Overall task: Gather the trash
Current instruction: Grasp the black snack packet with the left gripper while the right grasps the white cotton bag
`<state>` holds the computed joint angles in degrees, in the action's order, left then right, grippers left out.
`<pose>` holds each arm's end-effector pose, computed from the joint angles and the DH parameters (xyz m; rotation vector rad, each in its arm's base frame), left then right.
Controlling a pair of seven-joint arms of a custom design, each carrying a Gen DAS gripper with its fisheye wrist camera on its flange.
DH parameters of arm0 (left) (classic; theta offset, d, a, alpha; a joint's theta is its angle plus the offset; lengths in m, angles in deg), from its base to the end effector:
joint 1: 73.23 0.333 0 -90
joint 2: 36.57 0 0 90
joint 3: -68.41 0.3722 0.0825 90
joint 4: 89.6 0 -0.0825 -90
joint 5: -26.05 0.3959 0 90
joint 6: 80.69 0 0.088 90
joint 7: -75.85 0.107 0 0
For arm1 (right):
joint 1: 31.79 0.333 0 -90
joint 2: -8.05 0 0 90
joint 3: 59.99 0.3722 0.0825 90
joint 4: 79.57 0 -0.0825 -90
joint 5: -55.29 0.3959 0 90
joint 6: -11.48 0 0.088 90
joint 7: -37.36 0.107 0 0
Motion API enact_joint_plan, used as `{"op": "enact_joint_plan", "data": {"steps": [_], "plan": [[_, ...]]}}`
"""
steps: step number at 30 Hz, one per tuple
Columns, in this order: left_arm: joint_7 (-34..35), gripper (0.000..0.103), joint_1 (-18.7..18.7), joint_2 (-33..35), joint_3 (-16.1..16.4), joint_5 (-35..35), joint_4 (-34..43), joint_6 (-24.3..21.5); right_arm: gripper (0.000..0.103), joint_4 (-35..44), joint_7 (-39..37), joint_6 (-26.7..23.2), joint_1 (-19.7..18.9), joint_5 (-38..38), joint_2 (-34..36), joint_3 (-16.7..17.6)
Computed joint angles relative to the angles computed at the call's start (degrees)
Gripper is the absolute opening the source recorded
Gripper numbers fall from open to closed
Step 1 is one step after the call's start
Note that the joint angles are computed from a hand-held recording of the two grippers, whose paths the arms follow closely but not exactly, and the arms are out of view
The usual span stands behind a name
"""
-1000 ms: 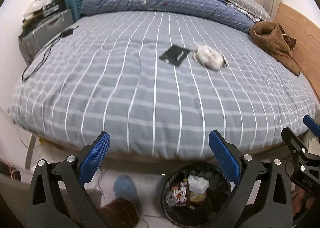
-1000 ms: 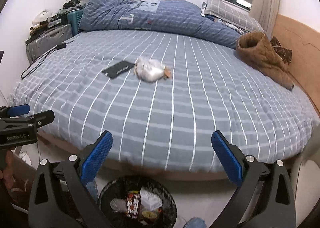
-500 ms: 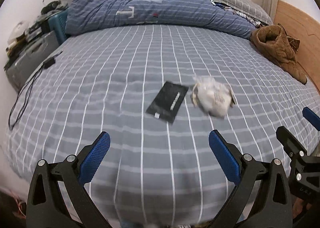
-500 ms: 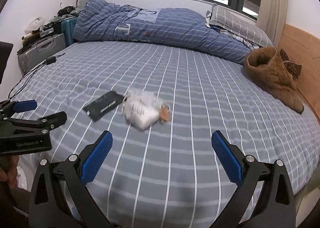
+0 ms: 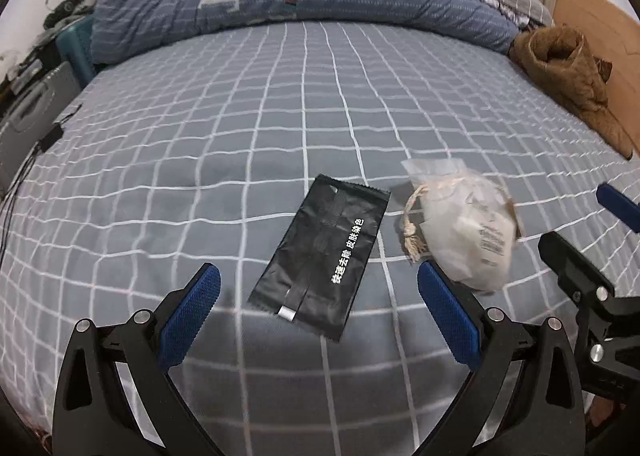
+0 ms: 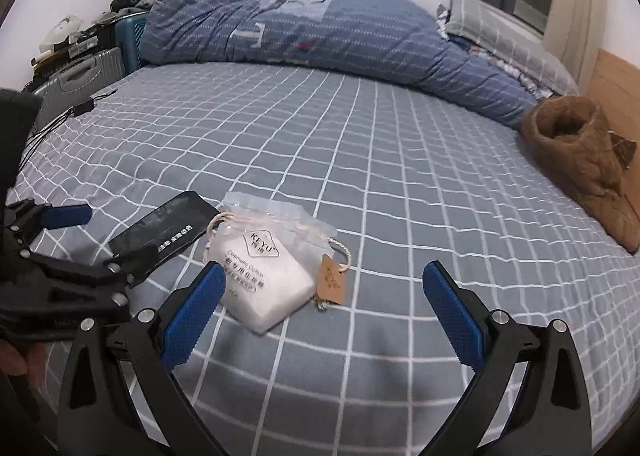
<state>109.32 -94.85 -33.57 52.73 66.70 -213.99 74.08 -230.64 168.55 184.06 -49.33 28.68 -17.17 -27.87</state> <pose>0.4561 -0.3727 0.4659 -1.6413 2.0834 -0.6460 0.4057 0.1578 0.4868 -1.7881 1.7489 -0.8400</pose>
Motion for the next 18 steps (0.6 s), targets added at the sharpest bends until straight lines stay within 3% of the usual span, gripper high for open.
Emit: {"op": "enact_joint_plan", "data": {"steps": [4,10,18], "plan": [[-0.63,0.097,-0.28,2.68,0.54,1.78,1.89,-1.41,0.092,1.85,-0.49,1.59,-0.96,-1.26,4.82,0.16],[1.07,0.089,-0.66,5.75,1.53,1.54,3.87,-1.66,0.086,3.71,-1.12,2.92,2.92,-2.21,10.32,-3.48],[2.05,0.068,-1.26,7.26,2.27,1.19,4.43,-0.32,0.068,4.61,-7.89,2.14,16.08,4.19,14.33,-15.22]]}}
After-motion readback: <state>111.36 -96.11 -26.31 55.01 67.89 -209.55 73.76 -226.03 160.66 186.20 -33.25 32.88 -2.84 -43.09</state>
